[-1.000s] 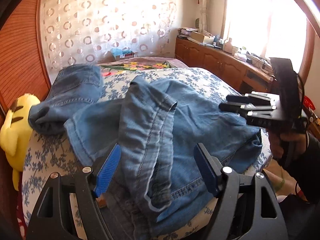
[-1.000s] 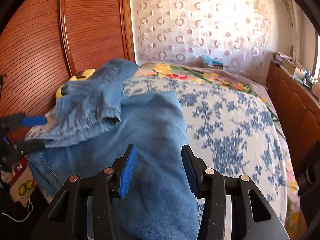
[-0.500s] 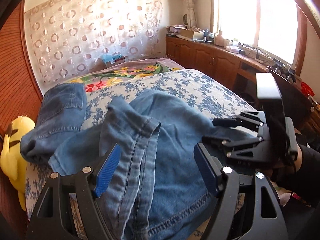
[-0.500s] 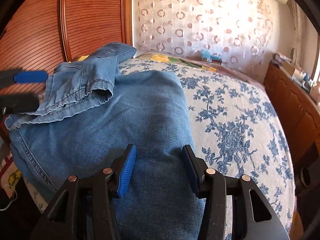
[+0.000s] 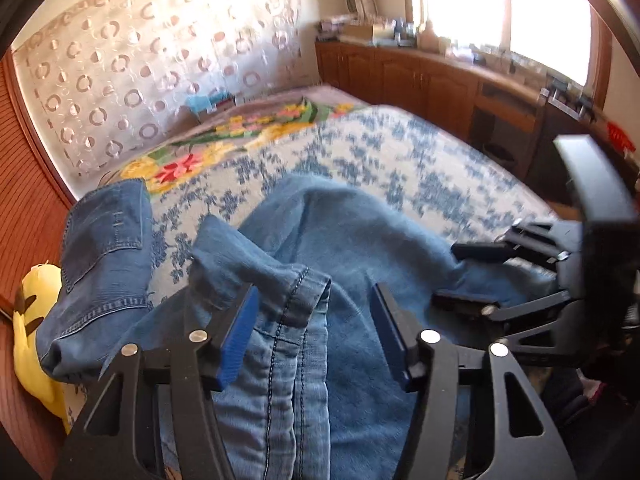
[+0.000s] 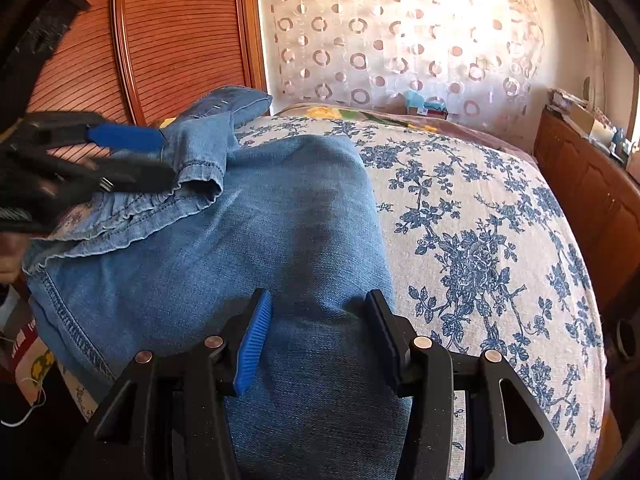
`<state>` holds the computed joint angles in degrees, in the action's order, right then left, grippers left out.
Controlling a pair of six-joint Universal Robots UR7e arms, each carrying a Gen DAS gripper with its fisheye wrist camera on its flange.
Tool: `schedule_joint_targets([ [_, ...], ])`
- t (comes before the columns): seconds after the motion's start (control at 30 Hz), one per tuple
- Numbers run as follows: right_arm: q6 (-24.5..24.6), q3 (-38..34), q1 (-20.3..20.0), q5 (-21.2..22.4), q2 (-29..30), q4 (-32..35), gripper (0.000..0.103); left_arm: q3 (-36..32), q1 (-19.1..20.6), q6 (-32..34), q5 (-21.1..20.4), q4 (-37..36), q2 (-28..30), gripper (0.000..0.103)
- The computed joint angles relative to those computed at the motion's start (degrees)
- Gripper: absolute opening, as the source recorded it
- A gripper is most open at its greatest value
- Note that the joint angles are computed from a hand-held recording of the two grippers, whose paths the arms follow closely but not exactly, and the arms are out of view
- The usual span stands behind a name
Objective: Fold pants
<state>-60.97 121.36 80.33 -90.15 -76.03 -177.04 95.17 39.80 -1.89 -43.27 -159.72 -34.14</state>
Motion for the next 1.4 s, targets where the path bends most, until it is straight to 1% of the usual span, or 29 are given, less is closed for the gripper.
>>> schedule_joint_targets([
  [0.1,0.4,-0.3,-0.2,0.6,0.1,0.3,0.051,-1.9,0.7,-0.6,0.5,3.4,1.4,0.055],
  [0.2,0.3,-0.2,-0.3,0.7,0.2,0.0,0.051,-3.3,1.4,-1.2,2.4,5.4,2.7,0.046],
  [0.23,0.2,-0.2,-0.4,0.7,0.2,0.0,0.051,-3.4,1.7,-1.5,2.6,5.5,2.8,0.042],
  [0.27,0.2,-0.3,-0.4,0.8,0.2,0.1,0.051,-3.3,1.8,-1.5,2.6,5.2,2.7,0.040],
  [0.33,0.3,-0.3,-0.4,0.8,0.3,0.1,0.051,-2.4,1.9,-0.6,2.1,2.6,2.2,0.030],
  [0.37,0.3,-0.3,-0.4,0.8,0.3,0.1,0.051,-2.0,1.8,-0.1,2.2,1.6,2.0,0.027],
  [0.4,0.3,-0.3,-0.4,0.7,0.3,0.0,0.051,-1.4,1.6,0.6,2.6,0.3,1.8,0.020],
  [0.47,0.3,-0.3,-0.4,0.7,0.2,0.1,0.051,0.0,1.1,2.6,3.2,-2.9,1.4,0.020],
  [0.57,0.4,-0.5,-0.4,0.6,0.5,0.3,0.051,1.8,0.6,3.2,4.1,-6.2,0.0,0.016],
  [0.6,0.5,-0.6,-0.4,0.6,0.5,0.4,0.051,2.7,0.5,3.2,4.3,-7.4,-0.8,0.009],
  [0.8,0.7,-0.8,-0.3,0.4,0.7,0.6,0.051,6.1,0.5,2.9,6.5,-13.1,-4.5,0.007],
  [1.1,0.8,-1.0,-0.3,0.3,1.0,0.7,0.051,9.9,1.7,1.8,9.6,-16.7,-7.9,0.006],
  [1.23,0.8,-1.0,-0.3,0.2,0.9,0.7,0.051,10.6,2.6,0.0,12.5,-16.0,-8.5,0.006],
  [1.4,1.0,-1.1,-0.2,-0.1,1.1,0.8,0.051,11.5,3.4,-1.3,13.8,-16.3,-9.4,0.006],
])
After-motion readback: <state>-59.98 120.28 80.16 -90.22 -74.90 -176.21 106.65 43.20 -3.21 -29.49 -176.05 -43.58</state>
